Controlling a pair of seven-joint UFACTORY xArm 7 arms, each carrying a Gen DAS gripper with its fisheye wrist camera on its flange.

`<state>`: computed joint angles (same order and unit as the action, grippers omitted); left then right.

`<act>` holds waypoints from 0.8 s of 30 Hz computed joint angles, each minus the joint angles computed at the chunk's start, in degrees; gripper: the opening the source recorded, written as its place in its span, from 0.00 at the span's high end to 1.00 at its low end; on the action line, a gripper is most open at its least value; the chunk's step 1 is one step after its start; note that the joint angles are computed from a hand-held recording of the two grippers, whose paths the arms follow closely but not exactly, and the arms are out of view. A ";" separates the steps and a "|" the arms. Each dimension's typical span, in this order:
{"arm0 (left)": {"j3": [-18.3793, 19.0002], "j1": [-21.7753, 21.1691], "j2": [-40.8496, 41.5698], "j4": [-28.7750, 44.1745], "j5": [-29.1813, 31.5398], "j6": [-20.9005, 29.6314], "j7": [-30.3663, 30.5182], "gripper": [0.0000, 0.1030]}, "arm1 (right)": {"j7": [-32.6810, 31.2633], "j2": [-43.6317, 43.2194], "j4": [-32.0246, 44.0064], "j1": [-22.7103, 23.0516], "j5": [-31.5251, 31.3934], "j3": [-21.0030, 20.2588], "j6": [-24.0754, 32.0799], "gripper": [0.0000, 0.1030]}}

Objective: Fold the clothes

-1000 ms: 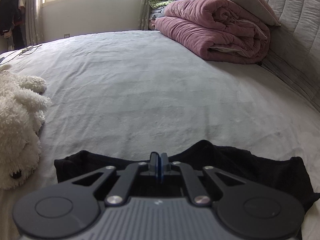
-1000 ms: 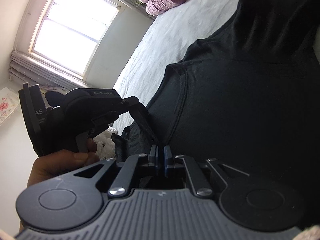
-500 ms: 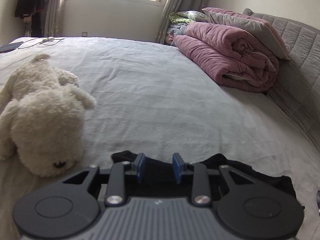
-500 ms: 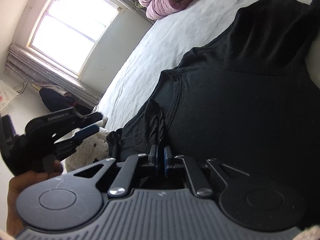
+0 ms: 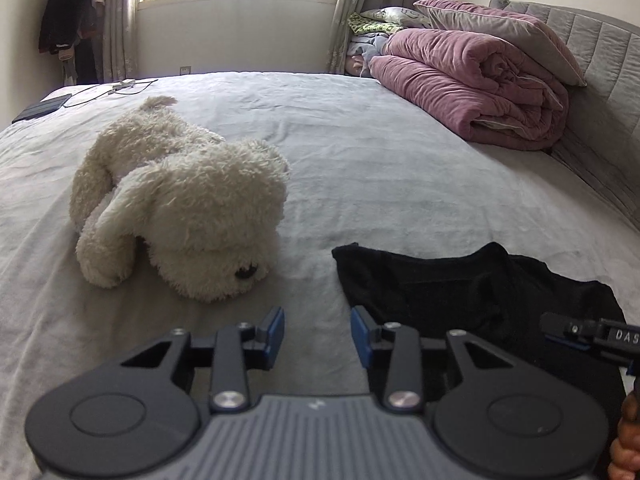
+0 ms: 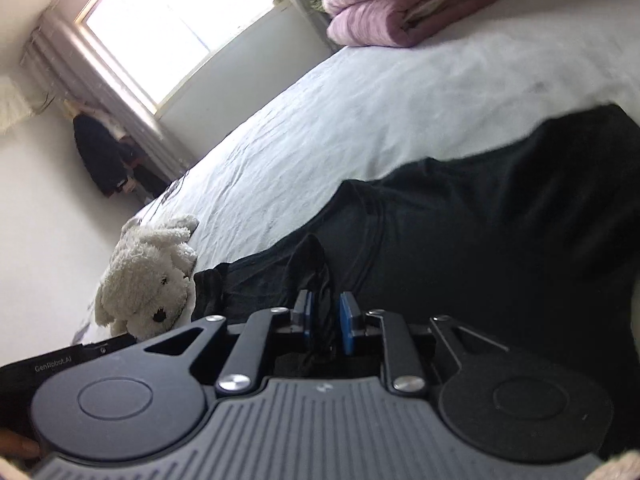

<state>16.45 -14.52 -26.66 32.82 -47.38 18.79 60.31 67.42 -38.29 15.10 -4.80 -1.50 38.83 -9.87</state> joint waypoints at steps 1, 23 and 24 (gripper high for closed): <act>0.63 -1.36 1.14 0.65 -1.49 -0.56 1.04 0.63 | -3.32 2.62 1.43 -0.24 -2.27 -2.04 -0.74 0.56; -10.63 0.73 19.59 10.75 -29.10 -10.26 19.52 0.58 | -24.10 9.72 9.59 -17.89 1.14 10.44 -3.26 0.98; -11.19 1.55 19.70 10.89 -28.81 -9.78 19.06 0.58 | -23.04 8.18 9.29 -18.88 2.19 11.59 -3.16 0.98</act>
<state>5.26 -12.97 -6.96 43.71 -76.19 9.01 79.37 44.38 -30.10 24.39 -23.69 0.68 50.42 -13.04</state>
